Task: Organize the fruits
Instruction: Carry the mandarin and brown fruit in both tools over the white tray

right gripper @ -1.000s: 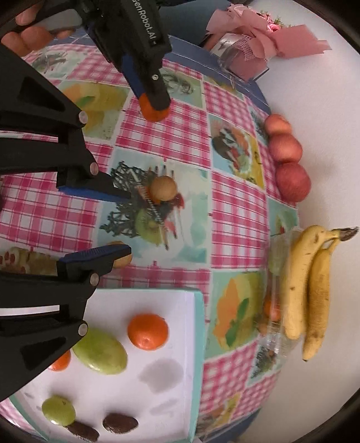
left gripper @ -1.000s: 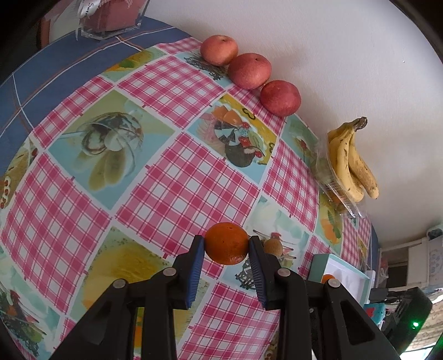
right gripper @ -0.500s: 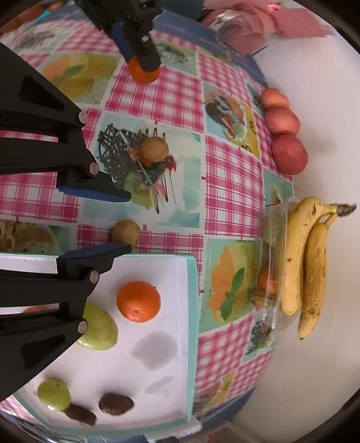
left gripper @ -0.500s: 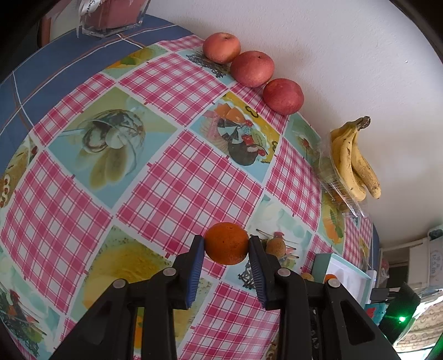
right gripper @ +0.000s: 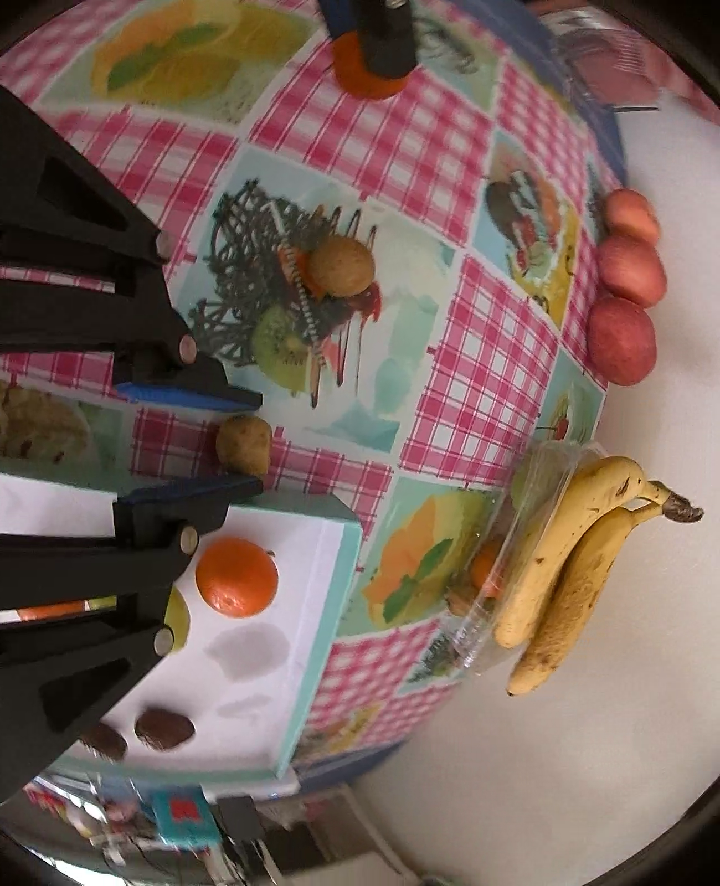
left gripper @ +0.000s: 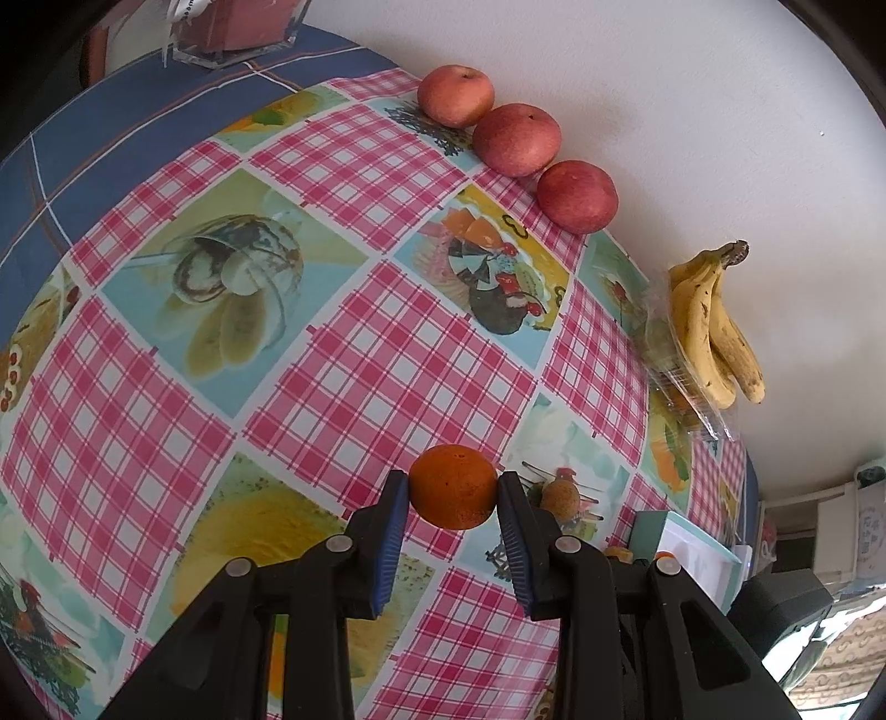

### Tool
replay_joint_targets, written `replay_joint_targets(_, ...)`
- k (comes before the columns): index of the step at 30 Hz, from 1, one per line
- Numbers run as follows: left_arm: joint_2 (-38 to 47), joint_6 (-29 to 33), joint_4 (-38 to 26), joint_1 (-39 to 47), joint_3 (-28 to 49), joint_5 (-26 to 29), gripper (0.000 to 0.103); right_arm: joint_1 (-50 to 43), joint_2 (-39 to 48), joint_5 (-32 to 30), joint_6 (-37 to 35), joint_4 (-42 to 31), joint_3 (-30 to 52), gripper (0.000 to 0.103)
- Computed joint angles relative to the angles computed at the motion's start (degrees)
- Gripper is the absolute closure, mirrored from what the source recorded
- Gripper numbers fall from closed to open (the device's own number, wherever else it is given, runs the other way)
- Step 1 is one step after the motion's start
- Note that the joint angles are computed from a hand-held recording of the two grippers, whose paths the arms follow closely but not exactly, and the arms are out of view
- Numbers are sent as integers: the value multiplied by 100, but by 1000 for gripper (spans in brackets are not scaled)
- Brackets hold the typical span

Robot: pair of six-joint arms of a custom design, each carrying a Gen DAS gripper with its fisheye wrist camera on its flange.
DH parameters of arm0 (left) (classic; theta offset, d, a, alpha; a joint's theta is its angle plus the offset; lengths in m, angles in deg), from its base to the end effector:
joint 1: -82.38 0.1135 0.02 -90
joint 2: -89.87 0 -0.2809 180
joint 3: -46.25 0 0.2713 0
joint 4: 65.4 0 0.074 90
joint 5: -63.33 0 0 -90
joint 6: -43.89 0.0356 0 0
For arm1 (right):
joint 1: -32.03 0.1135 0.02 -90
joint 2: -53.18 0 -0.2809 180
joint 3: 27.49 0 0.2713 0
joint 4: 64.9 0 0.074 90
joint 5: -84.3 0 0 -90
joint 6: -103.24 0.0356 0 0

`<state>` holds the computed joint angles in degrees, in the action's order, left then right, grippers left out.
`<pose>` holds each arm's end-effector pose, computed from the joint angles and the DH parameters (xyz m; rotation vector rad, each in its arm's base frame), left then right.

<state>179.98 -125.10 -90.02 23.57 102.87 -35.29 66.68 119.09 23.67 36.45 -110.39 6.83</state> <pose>0.1623 -0.2577 0.1520 -0.5362 2.6777 -0.6537 0.1415 0.0766 0.1255 -0.1867 2.6571 -0.4648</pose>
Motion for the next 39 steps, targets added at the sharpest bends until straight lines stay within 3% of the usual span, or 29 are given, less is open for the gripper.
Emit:
replay_joint_targets(6, -33, 1, -22, 12, -17, -3, 68, -54, -153, -97, 5, -3, -38, 81)
replay_joint_targets(13, -80, 18, -175, -62, 71, -103, 68, -1546, -1470, -2135, -545, -207, -107, 81)
replay_joint_targets(20, 108, 135, -477, -295, 493, -240, 68, -2329, -2294, -2651, -873, -867, 72, 81)
replay_joint_targets(29, 935, 585, -695, -825, 1676, -200, 68, -6192, -2718, -3870, -3441, -1499, 492, 81)
replay_joint_targets(34, 1577, 1000, -762, -1122, 2539, 36, 68, -8452, -2034, -4675, -4896, -1354, 789, 81)
replay_joint_targets(39, 2260, 1440, -898, -1363, 3445, 185, 68, -9647, -1247, -5108, -5586, -1175, 1137, 81)
